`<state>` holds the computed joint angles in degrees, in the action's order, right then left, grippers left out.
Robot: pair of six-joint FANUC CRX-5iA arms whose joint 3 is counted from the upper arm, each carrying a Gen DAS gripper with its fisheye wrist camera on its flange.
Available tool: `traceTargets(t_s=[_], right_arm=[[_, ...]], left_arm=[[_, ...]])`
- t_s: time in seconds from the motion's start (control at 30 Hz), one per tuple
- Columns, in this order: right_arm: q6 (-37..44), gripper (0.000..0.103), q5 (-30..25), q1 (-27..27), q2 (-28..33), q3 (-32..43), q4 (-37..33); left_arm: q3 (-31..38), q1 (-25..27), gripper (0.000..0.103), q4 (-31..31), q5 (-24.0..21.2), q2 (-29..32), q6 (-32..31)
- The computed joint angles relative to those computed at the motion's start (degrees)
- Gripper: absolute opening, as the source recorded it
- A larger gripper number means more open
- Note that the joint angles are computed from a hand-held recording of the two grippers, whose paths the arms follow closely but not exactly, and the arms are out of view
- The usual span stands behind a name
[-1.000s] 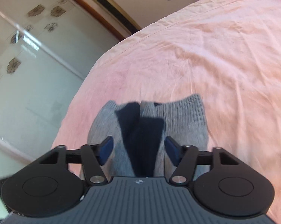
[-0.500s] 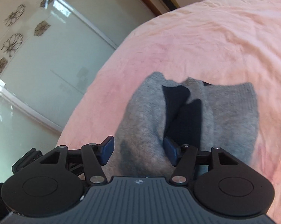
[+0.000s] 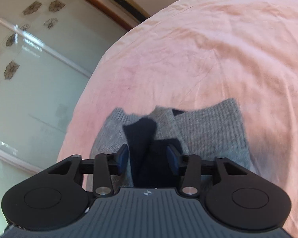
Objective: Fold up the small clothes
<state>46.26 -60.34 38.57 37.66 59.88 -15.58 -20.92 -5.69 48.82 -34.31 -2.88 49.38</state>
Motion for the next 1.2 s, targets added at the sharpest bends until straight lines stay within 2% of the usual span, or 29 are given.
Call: traceTargets(t_s=[0.07,0.2,0.37,0.4,0.43,0.47,0.57,0.73,0.77,0.83,0.87,1.0,1.03,1.07,1.1,1.13,1.2], right_arm=[[-1.15,0.044,1.8,0.15,-1.02,-2.15,1.41],[-2.43,0.045,-2.85,1.14,0.47,0.03,6.65],[1.01,0.044,-4.39,0.77,1.43,2.32,3.34],[1.83,0.034,-4.26,0.97,1.5,2.36,3.73],[3.14,0.017,-4.27,1.0,1.64,2.57,3.43],[4.47,0.017,-3.36,1.09,1.26,1.78,3.1],[5.18,0.017,0.14,2.57,-1.09,-2.53,7.86],[-1.13,0.015,14.34,3.14,-10.67,-19.0,16.01],[-3.21,0.015,14.76,2.66,-11.63,-21.07,16.46],[-4.36,0.015,9.3,1.53,-10.47,-20.32,14.27],[-4.26,0.013,9.32,1.76,-10.81,-21.65,14.88],[-9.72,0.013,15.61,2.69,-14.09,-27.24,19.06],[-9.88,0.013,17.7,2.78,-15.04,-28.63,19.12],[-8.97,0.013,17.1,2.74,-15.03,-27.98,18.32],[-9.27,0.015,13.93,3.1,-14.03,-25.95,19.44],[-11.35,0.02,11.09,3.78,-13.21,-24.55,22.32],[-15.21,0.02,11.09,5.42,-13.84,-26.09,28.91]], left_arm=[[-0.12,-0.09,0.087,0.24,0.04,0.03,-0.65],[-0.59,-0.4,0.09,0.91,0.53,-0.06,-1.76],[-0.32,-0.66,0.092,0.13,0.7,0.03,-2.05],[-0.26,-0.65,0.092,0.04,0.62,0.05,-1.97],[-0.27,-0.64,0.092,0.01,0.57,0.02,-1.89],[-0.29,-0.61,0.092,-0.01,0.49,-0.04,-1.86],[-0.32,-0.68,0.092,-0.2,0.58,-0.13,-1.78],[-0.71,-0.83,0.095,0.82,0.91,-0.06,-2.87],[-1.05,-1.05,0.096,1.42,1.33,-0.11,-3.68],[-1.29,-1.52,0.097,0.97,2.15,-0.24,-4.61],[-1.24,-1.55,0.097,0.46,2.18,-0.31,-4.68],[-0.69,-0.54,0.097,0.22,0.02,-0.57,-3.98],[-0.95,-0.16,0.097,2.17,-1.07,-0.83,-4.83],[-1.68,0.11,0.098,5.71,-2.05,-1.2,-7.24],[-2.93,-0.07,0.098,10.38,-1.94,-1.87,-10.73],[-4.18,-0.86,0.098,15.07,-0.49,-2.65,-14.58],[-4.48,-3.75,0.098,20.54,4.4,-3.11,-20.63]])
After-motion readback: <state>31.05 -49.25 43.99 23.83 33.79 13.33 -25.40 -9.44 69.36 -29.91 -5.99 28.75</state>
